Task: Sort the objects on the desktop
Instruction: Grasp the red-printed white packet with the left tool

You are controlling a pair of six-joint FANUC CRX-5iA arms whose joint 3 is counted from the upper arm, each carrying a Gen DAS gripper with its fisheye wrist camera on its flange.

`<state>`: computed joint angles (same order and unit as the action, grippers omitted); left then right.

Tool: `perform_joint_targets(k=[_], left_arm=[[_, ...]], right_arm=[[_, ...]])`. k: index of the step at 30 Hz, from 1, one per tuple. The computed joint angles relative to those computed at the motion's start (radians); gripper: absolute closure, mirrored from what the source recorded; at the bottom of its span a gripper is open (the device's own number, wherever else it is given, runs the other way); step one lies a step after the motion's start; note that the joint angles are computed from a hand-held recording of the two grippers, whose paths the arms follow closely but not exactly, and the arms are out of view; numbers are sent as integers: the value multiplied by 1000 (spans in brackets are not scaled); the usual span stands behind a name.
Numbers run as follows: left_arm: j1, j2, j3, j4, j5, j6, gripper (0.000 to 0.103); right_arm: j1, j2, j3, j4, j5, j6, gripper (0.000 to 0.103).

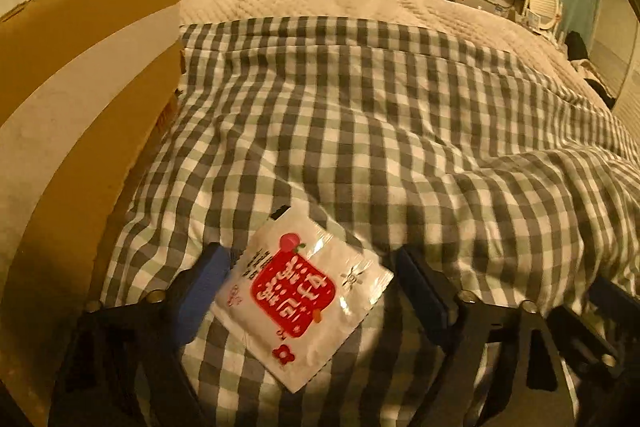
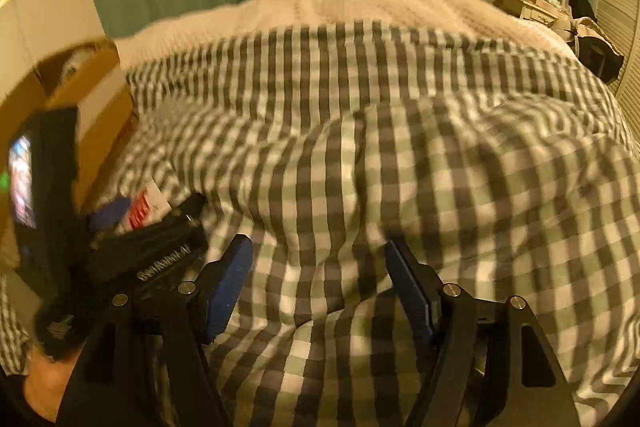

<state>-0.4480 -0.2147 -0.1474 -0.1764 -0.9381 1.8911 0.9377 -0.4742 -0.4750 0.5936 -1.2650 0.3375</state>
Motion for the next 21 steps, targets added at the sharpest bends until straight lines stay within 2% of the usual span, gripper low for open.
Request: perform_joint_targets(k=[1,3,4,6,7,9,13,15,16,21], left_arm=[[0,-5,-5,4,7,-7,24],[-8,-19,-12,1,13,-7,42],[-11,-18,-10,1,16,-7,47],[-5,-29,-19,18,27,-26,66],[-4,-34,-23,24,28,-32,69],[5,-50,-34,50,34,-54,80],[18,-66,-52,112,49,-125,89],[23,-90,-75,157,69,-179,95],[20,-99,-81,167,74,-195,96],[7,-138,-83,177,100,-244,98]], right_arm=[[0,7,3,-6,-13,6,40],[2,11,6,-10,-23,6,53],[4,5,2,-7,-27,0,56],[6,-3,-4,-3,-25,-14,73],[12,-14,-11,1,-25,-24,77],[19,-19,-14,12,-21,-36,84],[60,-28,-18,60,-48,-65,88],[79,-28,-16,77,-64,-74,95],[83,-25,-15,86,-66,-75,96],[117,-35,-18,142,-75,-114,96]])
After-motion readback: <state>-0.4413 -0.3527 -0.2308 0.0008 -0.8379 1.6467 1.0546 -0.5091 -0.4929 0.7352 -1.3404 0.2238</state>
